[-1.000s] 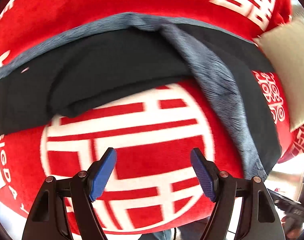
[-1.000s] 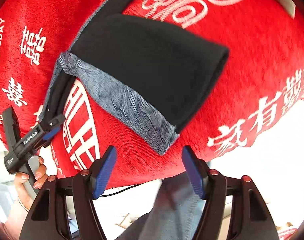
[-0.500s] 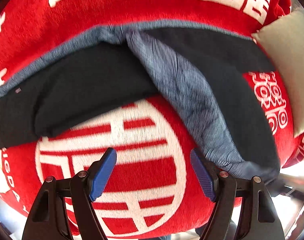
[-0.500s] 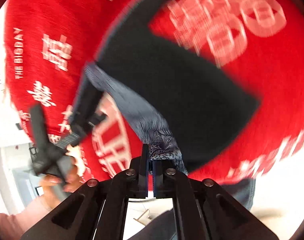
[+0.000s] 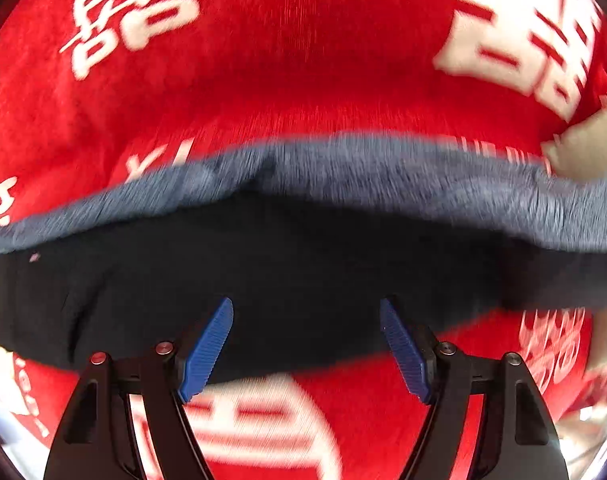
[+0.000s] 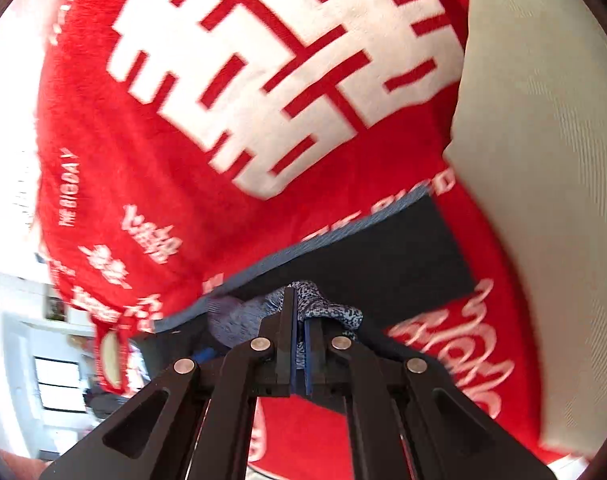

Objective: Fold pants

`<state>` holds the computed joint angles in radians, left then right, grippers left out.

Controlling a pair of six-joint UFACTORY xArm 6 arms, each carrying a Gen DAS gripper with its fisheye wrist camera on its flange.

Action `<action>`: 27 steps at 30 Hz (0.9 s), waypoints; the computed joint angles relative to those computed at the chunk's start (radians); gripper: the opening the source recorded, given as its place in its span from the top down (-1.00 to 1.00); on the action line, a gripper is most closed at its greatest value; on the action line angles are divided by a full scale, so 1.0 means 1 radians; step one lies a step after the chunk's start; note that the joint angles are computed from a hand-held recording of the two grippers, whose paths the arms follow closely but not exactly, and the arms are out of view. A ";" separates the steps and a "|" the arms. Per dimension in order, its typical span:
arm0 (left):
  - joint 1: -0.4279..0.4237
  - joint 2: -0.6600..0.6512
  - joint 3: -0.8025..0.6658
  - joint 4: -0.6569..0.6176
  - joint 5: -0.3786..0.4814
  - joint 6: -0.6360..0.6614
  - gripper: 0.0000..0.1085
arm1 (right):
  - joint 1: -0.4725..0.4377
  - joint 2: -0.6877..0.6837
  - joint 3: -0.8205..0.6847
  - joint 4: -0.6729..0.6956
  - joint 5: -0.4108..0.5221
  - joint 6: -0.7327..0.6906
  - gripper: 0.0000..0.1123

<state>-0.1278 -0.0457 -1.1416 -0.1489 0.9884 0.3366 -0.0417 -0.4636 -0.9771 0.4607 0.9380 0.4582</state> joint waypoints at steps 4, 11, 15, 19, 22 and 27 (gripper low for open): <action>-0.038 0.166 -0.153 0.006 -0.039 -0.103 -0.42 | -0.050 0.125 -0.063 -0.067 0.043 -0.072 0.95; -0.080 0.327 -0.267 0.137 -0.065 -0.237 -0.51 | -0.061 0.301 -0.153 -0.210 0.036 -0.069 0.55; -0.076 0.376 -0.361 0.136 0.005 -0.274 -0.51 | -0.075 0.285 -0.163 -0.285 0.012 0.031 -0.25; -0.059 0.315 -0.333 0.159 -0.034 -0.251 -0.51 | -0.078 0.235 -0.145 -0.206 0.028 -0.021 -0.23; -0.029 0.278 -0.300 0.210 -0.053 -0.249 -0.51 | -0.038 0.237 -0.145 -0.304 0.108 -0.005 -0.16; 0.071 0.271 -0.304 0.170 0.004 -0.219 -0.51 | -0.021 0.181 -0.035 -0.269 0.153 0.033 -0.16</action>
<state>-0.0567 0.2257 -1.4455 0.0210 0.9920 0.1181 -0.0622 -0.2823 -1.0118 0.1916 1.0915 0.4908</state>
